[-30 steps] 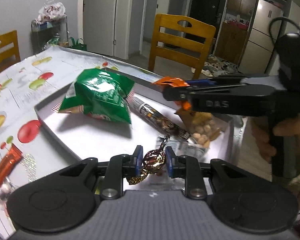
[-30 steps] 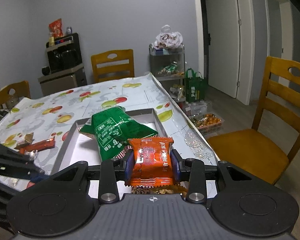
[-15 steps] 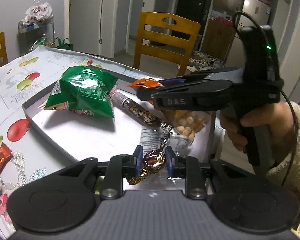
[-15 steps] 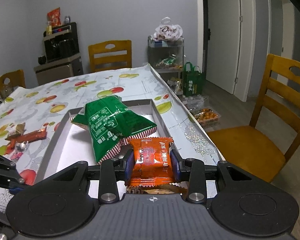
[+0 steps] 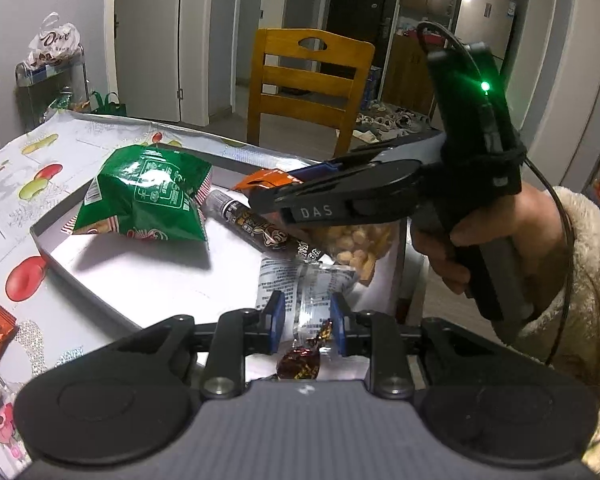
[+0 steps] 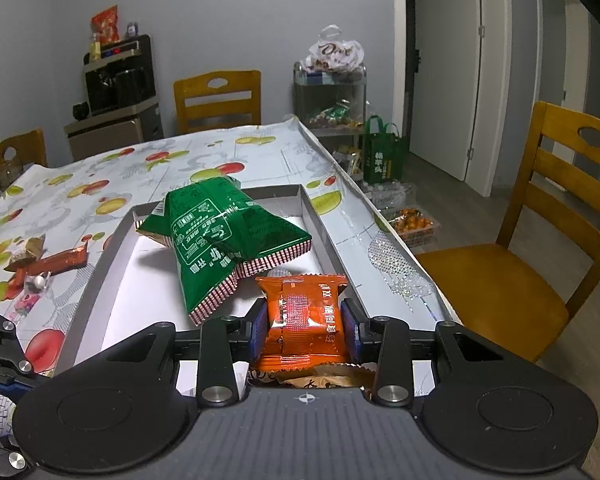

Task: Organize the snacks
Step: 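Open the right tool to drop the orange packet while the left tool releases the gold candy into the tray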

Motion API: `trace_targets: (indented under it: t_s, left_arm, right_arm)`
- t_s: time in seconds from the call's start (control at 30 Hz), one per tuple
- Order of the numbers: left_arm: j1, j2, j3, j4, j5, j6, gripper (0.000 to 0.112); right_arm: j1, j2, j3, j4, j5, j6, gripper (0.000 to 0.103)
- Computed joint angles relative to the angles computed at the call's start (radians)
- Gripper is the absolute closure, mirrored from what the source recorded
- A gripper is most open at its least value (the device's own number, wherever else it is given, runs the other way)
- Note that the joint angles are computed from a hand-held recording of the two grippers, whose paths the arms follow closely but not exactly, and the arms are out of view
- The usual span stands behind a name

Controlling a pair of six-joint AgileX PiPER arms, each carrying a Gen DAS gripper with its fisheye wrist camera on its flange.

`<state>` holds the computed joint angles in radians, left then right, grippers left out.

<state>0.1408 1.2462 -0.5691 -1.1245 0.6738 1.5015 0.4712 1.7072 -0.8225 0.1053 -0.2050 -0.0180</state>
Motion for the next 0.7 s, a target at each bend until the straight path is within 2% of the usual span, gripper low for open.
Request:
trace_targets:
  t_s: [0.3, 0.4, 0.6, 0.67, 0.7]
  left_arm:
    - [0.016, -0.011, 0.009, -0.019, 0.007, 0.023, 0.09]
    - [0.026, -0.023, 0.015, -0.023, 0.009, 0.026, 0.088]
    - [0.035, -0.045, 0.03, -0.038, -0.012, 0.024, 0.067]
    - [0.042, -0.048, 0.031, -0.044, -0.021, 0.022, 0.053]
    - [0.046, -0.052, 0.033, -0.048, -0.022, 0.022, 0.052]
  right_arm:
    - [0.001, -0.005, 0.003, 0.064, 0.001, -0.052, 0.063]
    - [0.003, -0.012, 0.009, 0.077, -0.006, -0.056, 0.057]
    - [0.009, -0.026, 0.016, 0.084, -0.002, -0.068, 0.054]
    - [0.012, -0.031, 0.019, 0.096, -0.002, -0.08, 0.054]
    - [0.014, -0.034, 0.019, 0.1, 0.0, -0.083, 0.053]
